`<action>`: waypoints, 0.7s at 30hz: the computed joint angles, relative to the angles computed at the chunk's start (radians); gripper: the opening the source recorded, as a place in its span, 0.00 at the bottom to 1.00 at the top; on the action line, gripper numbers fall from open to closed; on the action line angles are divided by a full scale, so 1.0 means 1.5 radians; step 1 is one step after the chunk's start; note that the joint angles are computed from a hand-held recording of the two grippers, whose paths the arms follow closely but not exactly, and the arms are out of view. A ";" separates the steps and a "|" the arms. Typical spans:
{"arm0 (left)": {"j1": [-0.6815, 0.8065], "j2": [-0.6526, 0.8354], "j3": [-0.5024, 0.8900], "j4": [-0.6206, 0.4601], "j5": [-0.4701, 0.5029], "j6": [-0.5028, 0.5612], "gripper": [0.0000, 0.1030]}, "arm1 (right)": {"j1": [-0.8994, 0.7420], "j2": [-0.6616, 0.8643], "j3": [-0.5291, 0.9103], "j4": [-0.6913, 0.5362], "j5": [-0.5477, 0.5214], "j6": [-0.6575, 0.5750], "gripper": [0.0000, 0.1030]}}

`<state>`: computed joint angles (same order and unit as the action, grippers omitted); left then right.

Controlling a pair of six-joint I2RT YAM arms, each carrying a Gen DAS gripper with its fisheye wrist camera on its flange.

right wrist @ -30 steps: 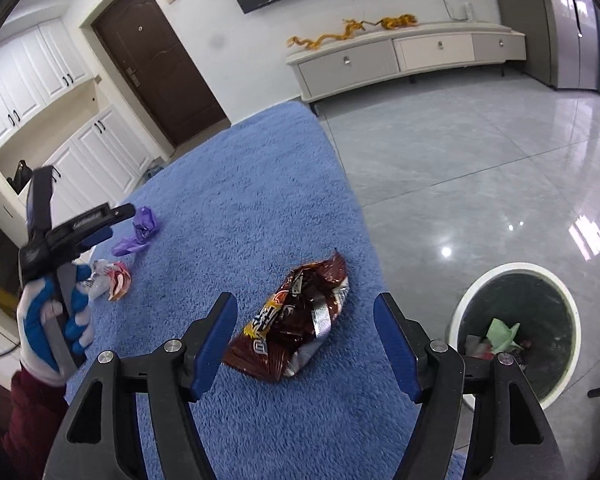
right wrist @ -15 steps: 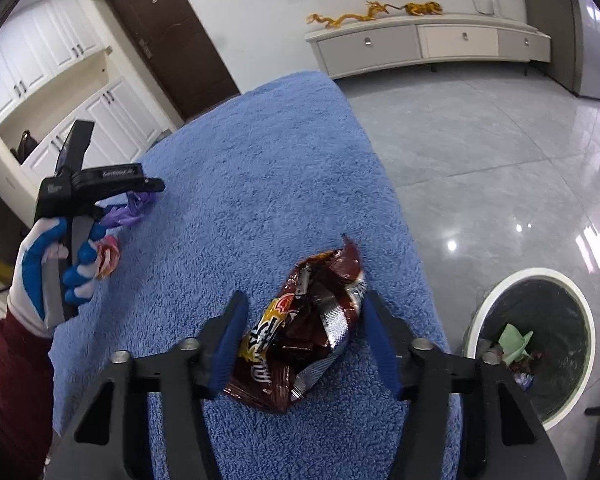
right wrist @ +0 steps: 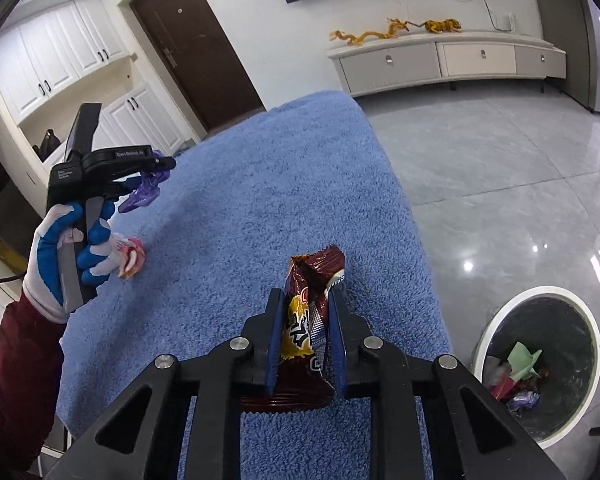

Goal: Collect trash
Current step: 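Grasp the purple plastic bag with the left tool while the right grasps the brown chocolate wrapper, then carry both held wrappers over the trash bin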

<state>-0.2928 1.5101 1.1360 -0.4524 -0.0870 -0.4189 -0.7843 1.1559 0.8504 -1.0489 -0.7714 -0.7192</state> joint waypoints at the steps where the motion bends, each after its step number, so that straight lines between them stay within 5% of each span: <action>1: -0.001 -0.014 -0.005 0.000 0.012 -0.002 0.42 | -0.008 -0.002 0.003 -0.008 -0.006 -0.007 0.20; 10: -0.141 -0.070 0.008 -0.024 0.008 -0.033 0.42 | -0.128 0.017 0.056 -0.089 -0.072 -0.104 0.20; 21: -0.374 0.100 0.179 -0.051 -0.010 -0.084 0.42 | -0.332 0.159 0.173 -0.115 -0.114 -0.192 0.20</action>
<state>-0.8544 1.6604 1.4045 -0.5287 -0.1023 -0.5443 -1.2822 1.3943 1.1098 -1.2209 -0.9425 -1.0073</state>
